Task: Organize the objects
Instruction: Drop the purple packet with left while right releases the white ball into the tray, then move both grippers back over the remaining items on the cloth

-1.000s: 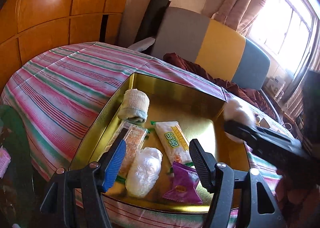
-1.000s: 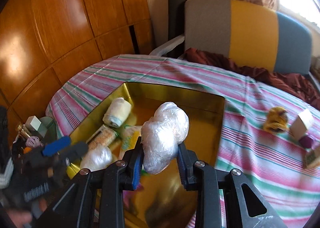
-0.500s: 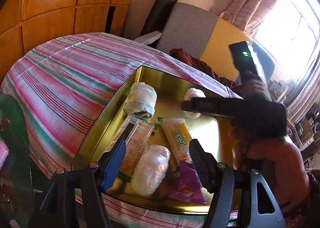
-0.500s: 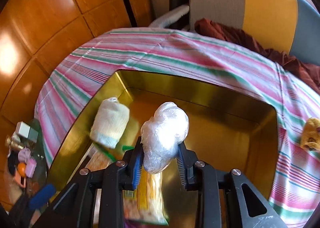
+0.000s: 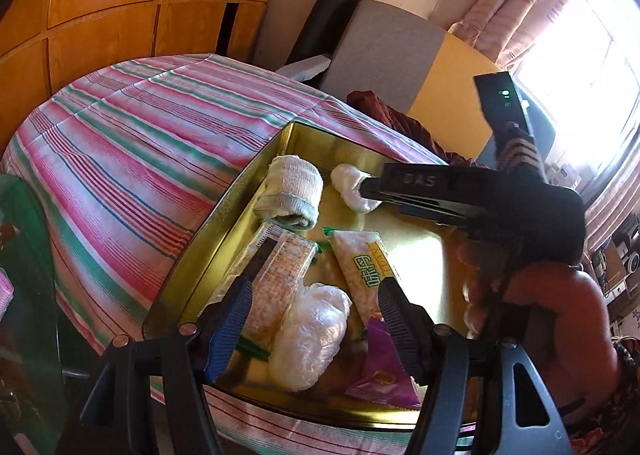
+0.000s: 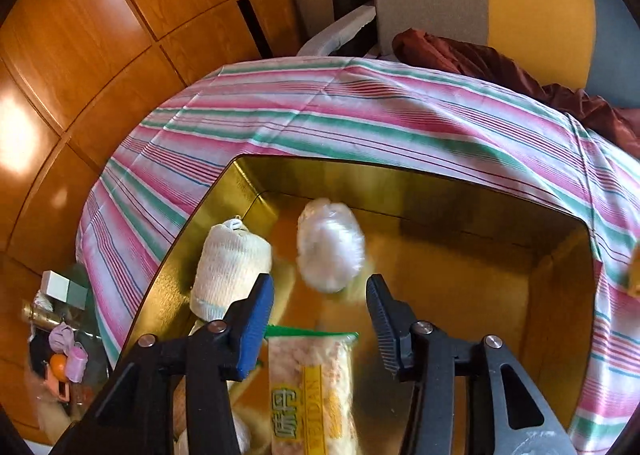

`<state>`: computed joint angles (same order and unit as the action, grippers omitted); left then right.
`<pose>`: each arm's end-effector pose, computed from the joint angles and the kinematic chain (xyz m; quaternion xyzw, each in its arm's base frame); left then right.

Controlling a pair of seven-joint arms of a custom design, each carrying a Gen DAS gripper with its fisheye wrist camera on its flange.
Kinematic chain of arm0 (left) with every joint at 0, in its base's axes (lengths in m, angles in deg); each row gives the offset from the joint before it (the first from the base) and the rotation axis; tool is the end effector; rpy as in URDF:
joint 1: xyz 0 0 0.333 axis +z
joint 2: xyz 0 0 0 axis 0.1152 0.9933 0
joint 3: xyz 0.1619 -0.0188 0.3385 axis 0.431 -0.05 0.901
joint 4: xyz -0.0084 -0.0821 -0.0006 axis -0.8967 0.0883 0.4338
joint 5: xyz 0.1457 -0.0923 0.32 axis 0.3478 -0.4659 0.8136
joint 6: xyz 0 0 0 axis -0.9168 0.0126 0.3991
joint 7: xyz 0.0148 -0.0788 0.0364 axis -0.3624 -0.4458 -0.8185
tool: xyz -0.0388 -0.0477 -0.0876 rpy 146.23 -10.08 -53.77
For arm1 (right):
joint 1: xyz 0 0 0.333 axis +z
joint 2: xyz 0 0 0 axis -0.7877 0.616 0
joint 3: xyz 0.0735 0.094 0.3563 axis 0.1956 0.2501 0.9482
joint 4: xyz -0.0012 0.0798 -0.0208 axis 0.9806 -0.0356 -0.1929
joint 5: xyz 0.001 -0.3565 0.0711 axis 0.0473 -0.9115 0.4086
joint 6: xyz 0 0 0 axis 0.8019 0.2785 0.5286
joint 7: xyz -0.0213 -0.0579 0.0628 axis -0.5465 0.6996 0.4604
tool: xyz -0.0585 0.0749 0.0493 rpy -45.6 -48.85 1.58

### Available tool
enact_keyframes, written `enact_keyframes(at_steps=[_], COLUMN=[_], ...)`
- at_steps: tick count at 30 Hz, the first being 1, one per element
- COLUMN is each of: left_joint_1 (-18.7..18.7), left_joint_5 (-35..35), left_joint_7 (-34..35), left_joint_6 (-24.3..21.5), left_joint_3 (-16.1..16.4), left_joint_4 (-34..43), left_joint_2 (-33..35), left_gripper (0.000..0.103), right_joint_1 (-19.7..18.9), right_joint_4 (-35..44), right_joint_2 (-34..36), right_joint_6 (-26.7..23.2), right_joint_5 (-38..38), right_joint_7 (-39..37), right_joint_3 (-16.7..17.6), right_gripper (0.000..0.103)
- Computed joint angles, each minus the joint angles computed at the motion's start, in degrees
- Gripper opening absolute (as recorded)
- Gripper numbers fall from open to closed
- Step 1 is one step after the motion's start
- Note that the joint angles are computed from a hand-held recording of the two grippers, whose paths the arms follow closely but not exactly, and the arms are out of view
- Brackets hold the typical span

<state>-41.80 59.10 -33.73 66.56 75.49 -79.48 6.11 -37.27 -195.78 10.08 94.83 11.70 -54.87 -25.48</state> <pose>0.3571 -0.5421 0.3044 -0.8708 0.3191 -0.2751 0.2534 0.5740 0.2387 0.2911 -0.8896 0.3449 0.0245 0.2985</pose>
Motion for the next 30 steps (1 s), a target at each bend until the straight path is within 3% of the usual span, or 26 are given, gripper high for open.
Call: enact_keyframes(at_steps=[10,18,27,30], left_joint_1=[-1.1,-2.8,-4.1,-4.9], left_joint_5=[2.2,5.3,7.2,6.4], left_joint_7=[2.9,7.8,11.6,14.2], left_joint_6=[0.4,1.2,5.5,5.1], left_joint_3=[0.6,1.7,3.2,3.9], left_joint_4=[3.0,7.3,12.6,15.1], left_joint_2=[1.6,3.8,6.7,7.9], left_gripper=[0.066,0.066,0.067,0.067], right_joint_1=[-4.2,-7.4,-11.8,-13.8], right_joint_4=[-2.9,-5.4,-3.9,-2.1], right_joint_2=[-4.4,-8.2,-6.6,-5.0], right_joint_6=[-2.4,-4.1,-3.5,-0.8], right_joint_5=[5.7,14.2,16.9,20.0], right_joint_7=[-8.1,-18.7,-22.3,-26.0], right_joint_3=[-0.6,-3.8,-8.1,-8.5], right_gripper=[0.053,0.056,0.056,0.056])
